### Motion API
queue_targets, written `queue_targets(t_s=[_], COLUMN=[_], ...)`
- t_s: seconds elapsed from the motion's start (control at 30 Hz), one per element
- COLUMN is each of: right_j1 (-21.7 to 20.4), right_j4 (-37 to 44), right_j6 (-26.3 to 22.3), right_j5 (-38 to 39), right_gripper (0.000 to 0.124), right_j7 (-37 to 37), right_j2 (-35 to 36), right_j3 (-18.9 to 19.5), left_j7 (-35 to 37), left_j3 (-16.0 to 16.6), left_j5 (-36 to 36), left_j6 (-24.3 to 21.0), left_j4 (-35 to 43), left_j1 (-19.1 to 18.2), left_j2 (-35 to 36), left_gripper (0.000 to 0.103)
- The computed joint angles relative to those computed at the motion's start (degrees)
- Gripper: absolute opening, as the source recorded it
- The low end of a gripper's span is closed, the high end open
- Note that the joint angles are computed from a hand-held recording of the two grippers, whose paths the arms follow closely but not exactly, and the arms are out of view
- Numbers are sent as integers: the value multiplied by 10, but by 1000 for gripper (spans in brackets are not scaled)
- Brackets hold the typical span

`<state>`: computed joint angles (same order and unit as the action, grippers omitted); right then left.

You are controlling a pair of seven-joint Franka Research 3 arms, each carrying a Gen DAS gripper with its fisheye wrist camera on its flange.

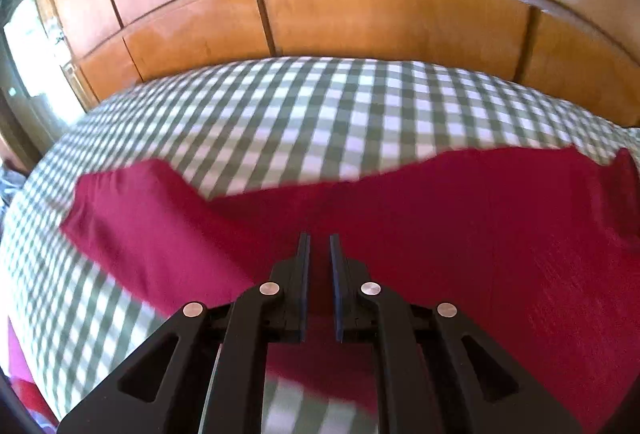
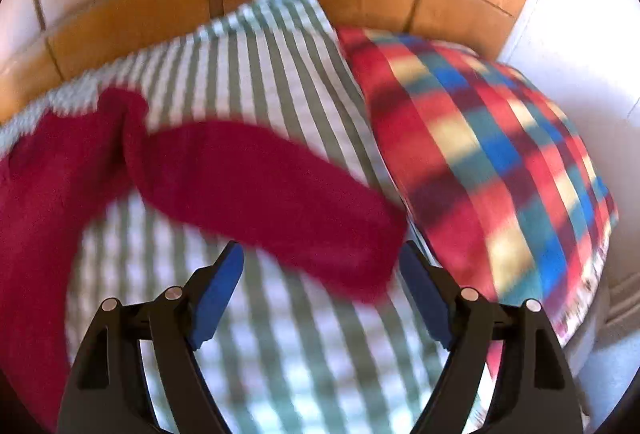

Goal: Fold small clothes

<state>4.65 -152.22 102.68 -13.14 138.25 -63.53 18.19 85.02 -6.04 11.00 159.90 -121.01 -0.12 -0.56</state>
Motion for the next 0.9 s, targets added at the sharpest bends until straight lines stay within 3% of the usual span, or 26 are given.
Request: queue_targets(t_s=[0.13, 0.2, 0.27, 0.3, 0.4, 0.47, 0.5, 0.53, 0.67, 0.9], right_j1=[12, 11, 9, 7, -3, -1, 0, 1, 33, 45], right_j4=[-23, -37, -43, -43, -45, -47, -33, -23, 15, 82], right_j6=[-23, -1, 11, 20, 39, 49, 35, 25, 29, 106], right_j5=[-38, -72, -88, -89, -79, -52, -44, -40, 25, 118], right_gripper=[75, 75, 74, 68, 65, 44, 21, 10, 9, 9], right_j7=[-25, -17, -4, 4, 22, 22, 14, 6, 7, 17], right_j2=[31, 48, 55, 58, 53, 43, 52, 60, 21, -61], right_j3=[35, 39, 30, 20, -10, -34, -29, -25, -27, -19], left_j7=[94, 126, 163, 167, 176, 173, 172, 171, 174, 204], left_j3=[11, 21, 42, 44, 52, 49, 49, 48, 60, 87], left_j5=[-99, -137, -179, -184, -193, -188, -185, -182, -184, -215], left_j6=[6, -2, -17, -20, -32, -42, -44, -44, -44, -51], left_j4=[-80, -117, -153, -172, -207, -232, -240, -248, -268, -263], left_j1=[-21, -39, -65, -72, -92, -99, -102, -105, -126, -150], left_j2=[-74, -115, -159, -177, -213, -235, -242, -249, -274, -285], left_gripper=[8, 8, 8, 8, 8, 8, 8, 8, 8, 8])
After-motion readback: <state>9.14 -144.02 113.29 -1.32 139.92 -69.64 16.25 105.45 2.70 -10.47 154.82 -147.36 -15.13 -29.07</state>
